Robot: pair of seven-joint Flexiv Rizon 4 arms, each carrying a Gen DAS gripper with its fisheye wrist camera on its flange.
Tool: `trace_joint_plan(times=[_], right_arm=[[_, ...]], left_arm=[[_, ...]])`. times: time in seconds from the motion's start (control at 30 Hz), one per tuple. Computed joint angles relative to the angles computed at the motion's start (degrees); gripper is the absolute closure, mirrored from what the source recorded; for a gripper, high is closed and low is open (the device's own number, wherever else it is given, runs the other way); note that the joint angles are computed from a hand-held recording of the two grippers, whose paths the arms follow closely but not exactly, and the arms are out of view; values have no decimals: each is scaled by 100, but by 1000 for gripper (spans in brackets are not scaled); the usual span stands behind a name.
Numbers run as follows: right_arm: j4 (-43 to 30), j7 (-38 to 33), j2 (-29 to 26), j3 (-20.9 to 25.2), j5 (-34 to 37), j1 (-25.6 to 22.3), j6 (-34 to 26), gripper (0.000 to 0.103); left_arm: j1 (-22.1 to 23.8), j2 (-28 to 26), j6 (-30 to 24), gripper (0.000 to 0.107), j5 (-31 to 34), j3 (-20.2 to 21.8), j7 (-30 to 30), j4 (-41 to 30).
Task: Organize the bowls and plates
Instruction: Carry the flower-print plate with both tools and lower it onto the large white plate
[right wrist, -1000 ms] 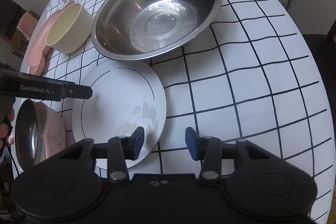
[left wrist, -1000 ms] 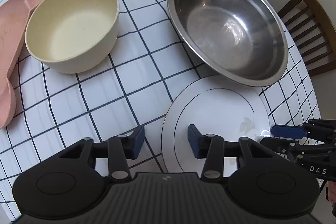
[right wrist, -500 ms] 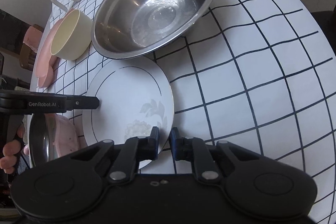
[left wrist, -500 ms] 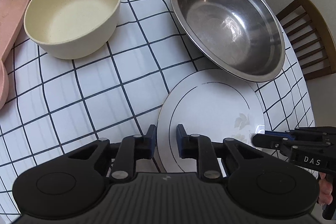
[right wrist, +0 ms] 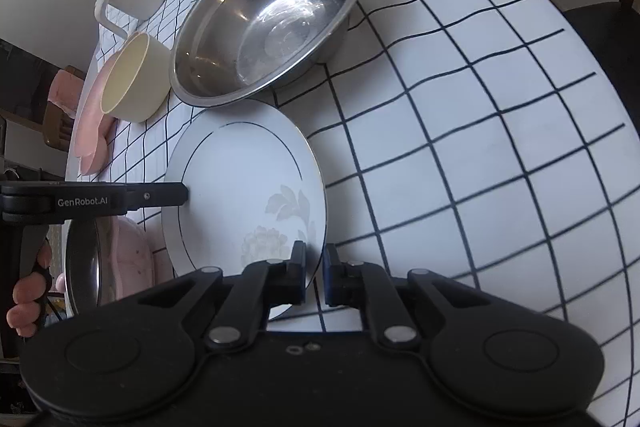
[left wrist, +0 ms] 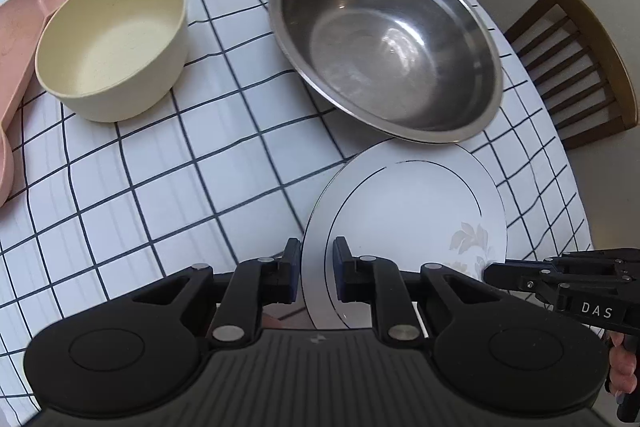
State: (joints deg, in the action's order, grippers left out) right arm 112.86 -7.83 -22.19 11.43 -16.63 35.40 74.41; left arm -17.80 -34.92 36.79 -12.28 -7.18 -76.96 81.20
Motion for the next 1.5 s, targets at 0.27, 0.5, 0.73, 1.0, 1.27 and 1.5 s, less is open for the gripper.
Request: trace_joint_plan(times=[0.27,0.5,0.73,1.0,1.27,1.5], right_arm=[[539,336,543,-83,-225,34,219,94],[831,513,1010,80,-474,-69,105,95],[709,116,1241,420,-345,-116,-202,95],[307,-95,1151,662,-203,194,-534,95],[-527,-174,398,713,-128,731,-721,96],[-1427,-571,-396,756,96,1156,-968,96]], left_arm=[[-81,370,91,91,-101,-88,-17,302],[-108,991,373,91,-253,-75,-218,963],[-65,1915,752,91,-319,10,-396,1971],[171,3037,834,91,-619,232,-221,3239],[572,4011,727,91,-862,680,137,4418],[982,4436,564,91,-792,953,274,5106]])
